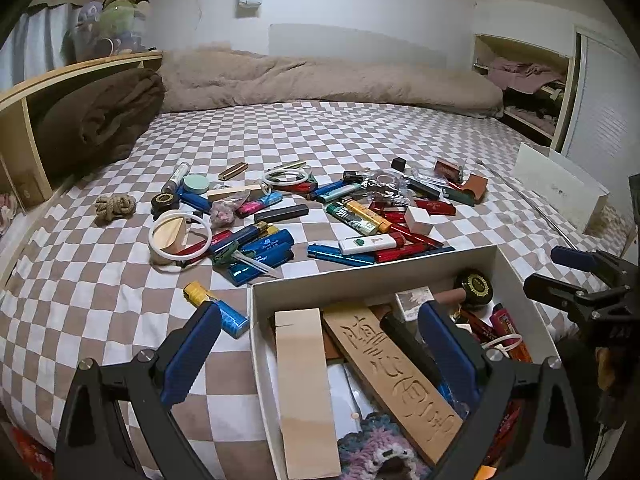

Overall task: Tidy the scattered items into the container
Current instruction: 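Withdraw both tools from the box toward the scattered items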

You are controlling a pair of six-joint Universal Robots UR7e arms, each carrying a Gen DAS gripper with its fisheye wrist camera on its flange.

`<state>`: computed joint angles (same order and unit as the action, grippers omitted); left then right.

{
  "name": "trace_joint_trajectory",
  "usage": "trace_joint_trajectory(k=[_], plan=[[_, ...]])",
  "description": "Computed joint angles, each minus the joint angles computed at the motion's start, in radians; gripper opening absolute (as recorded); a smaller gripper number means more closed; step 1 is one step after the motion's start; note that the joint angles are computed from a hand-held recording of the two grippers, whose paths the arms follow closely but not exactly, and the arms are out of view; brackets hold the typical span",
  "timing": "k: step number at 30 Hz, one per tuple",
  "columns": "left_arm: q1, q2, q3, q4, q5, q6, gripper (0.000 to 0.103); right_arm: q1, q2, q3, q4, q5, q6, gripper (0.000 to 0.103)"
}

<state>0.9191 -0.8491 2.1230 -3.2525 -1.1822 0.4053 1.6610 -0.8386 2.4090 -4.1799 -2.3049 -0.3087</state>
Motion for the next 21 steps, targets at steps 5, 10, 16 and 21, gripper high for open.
trace_joint_trajectory(k=[5,10,16,21], plan=[[0.015,0.003,-0.020,0.041,-0.009,-0.018,0.100,-0.012,-0.001,-0.003,0.022,0.006,0.003,0.099],[0.037,0.001,-0.047,0.091,-0.029,-0.044,0.100,-0.031,-0.006,-0.014,0.053,0.013,0.005,0.099],[0.058,0.007,-0.086,0.104,-0.023,-0.049,0.100,-0.057,-0.031,-0.027,0.092,0.040,-0.002,0.099],[0.081,0.021,-0.148,0.119,0.006,-0.066,0.100,-0.082,-0.061,-0.040,0.108,0.059,-0.017,0.099]])
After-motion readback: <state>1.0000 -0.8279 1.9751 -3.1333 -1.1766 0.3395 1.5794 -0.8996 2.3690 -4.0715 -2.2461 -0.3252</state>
